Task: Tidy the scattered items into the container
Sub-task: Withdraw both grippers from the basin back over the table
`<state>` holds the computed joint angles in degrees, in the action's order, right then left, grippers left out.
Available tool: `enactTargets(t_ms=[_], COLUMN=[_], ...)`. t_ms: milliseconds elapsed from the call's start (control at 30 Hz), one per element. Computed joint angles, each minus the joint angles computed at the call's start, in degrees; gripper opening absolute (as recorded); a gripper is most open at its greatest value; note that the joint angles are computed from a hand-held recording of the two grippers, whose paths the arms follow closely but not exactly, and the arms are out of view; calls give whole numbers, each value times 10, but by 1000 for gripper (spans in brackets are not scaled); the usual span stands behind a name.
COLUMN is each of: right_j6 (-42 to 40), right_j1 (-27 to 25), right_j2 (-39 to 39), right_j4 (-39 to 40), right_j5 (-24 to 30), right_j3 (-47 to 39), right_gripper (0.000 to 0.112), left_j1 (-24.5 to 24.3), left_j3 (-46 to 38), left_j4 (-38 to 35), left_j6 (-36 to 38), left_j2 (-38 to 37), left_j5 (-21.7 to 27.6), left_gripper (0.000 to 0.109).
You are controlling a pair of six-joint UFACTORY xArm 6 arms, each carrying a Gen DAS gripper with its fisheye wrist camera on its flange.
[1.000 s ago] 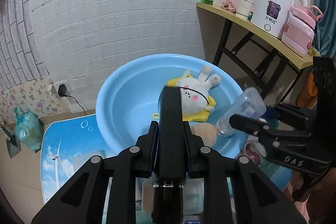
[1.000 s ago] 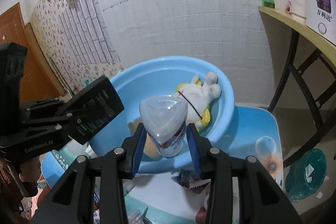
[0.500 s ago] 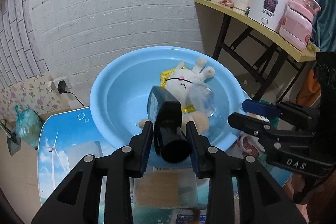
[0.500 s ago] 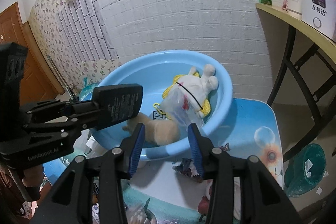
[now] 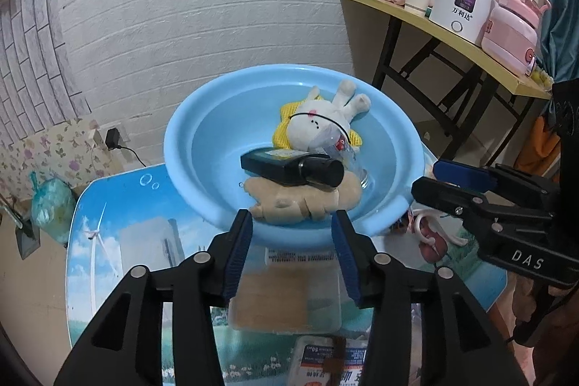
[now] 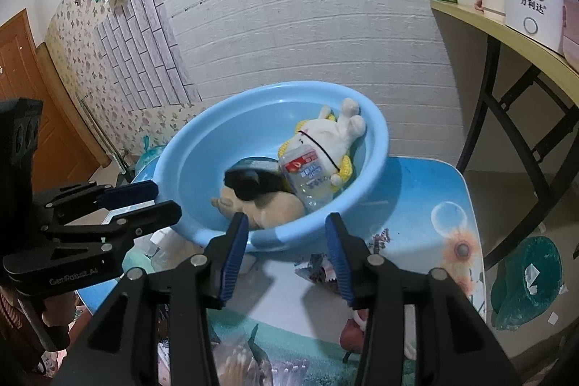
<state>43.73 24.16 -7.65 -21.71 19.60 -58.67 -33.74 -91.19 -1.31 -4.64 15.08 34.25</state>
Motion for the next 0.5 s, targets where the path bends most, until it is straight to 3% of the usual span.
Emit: enactTargets(t_ms=[167, 233, 333, 500], right_j6=[31, 39, 52, 67], right_j1=[5, 8, 11, 17], right_j2=[-20, -28, -40, -56], right_j4=[-22, -27, -35, -42], right_j5=[1, 5, 8, 8], right_j3=[23, 32, 46, 68], right_gripper=[44, 44, 44, 44], left_j1=[-1, -1, -3, -4], left_j3=[39, 58, 96, 140], left_j4=[6, 12, 45, 34], left_j6=[-4, -10, -37, -29], left_j2=[-26, -39, -63, -92], left_j5=[-10, -19, -43, -51], left_gripper=[48, 59, 68, 77])
